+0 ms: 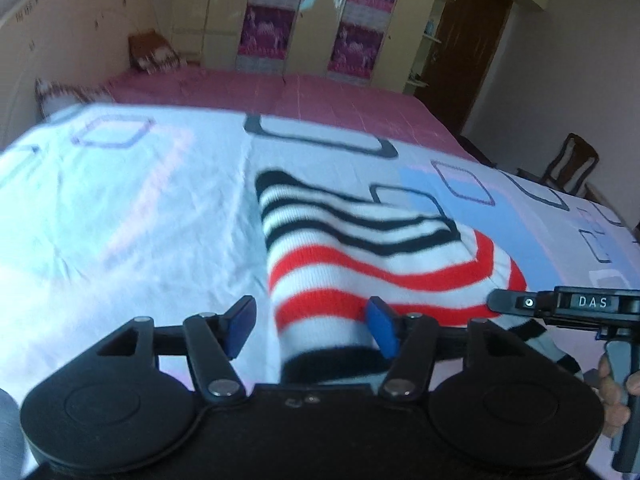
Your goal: Fold small clothes
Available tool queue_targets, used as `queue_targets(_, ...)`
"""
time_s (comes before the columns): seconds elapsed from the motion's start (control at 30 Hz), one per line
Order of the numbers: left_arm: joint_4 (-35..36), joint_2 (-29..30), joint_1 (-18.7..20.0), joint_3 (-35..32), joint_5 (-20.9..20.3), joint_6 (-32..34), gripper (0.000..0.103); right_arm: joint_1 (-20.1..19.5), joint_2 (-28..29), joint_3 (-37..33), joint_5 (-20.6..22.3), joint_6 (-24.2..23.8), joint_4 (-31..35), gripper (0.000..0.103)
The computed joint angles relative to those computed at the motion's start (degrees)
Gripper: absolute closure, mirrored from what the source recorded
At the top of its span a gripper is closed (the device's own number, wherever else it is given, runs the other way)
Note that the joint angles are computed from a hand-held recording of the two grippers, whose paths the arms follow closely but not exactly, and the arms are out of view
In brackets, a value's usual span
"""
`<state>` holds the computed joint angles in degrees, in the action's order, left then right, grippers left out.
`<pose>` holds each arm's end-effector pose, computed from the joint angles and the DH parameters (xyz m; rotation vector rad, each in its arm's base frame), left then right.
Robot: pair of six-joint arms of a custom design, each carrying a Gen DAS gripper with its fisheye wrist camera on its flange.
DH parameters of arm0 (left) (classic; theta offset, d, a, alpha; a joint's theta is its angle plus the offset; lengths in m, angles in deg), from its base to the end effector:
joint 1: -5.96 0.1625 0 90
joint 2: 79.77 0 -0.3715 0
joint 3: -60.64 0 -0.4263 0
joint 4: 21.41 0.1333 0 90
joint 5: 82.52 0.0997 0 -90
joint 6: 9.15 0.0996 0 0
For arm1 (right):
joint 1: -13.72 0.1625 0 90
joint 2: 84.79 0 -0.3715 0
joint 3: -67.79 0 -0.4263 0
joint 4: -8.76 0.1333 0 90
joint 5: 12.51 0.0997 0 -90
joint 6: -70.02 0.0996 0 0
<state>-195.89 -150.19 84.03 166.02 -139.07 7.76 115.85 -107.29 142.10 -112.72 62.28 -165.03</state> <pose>0.0597 -0.6277 0.2901 0.2679 2.3406 -1.0448 0.2692 -0.7024 -0.0607 0.4232 -2.8421 0.8323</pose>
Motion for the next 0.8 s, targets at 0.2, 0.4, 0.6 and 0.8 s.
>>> queue_targets(0.2,0.53,0.21,-0.8,-1.71,-0.03,1.31,0.044,2.44,1.22,-1.25,-4.47,-5.81,-5.41,0.063)
queue_targets(0.4,1.57,4.24,-1.67,-5.92,0.24,3.93,0.045,5.16,6.47,-8.6,-9.18,-14.9,-7.16,0.063)
queue_targets(0.6,1.95,9.27,-0.85,-10.33,1.23,6.0,0.047,5.48,12.31,-16.36,-12.37,-17.92,-4.16,0.063)
queue_targets(0.8,3.16,12.12,0.59,-13.08,2.73,5.92,0.047,4.38,16.67,-21.99,-16.24,-17.14,-2.08,0.071)
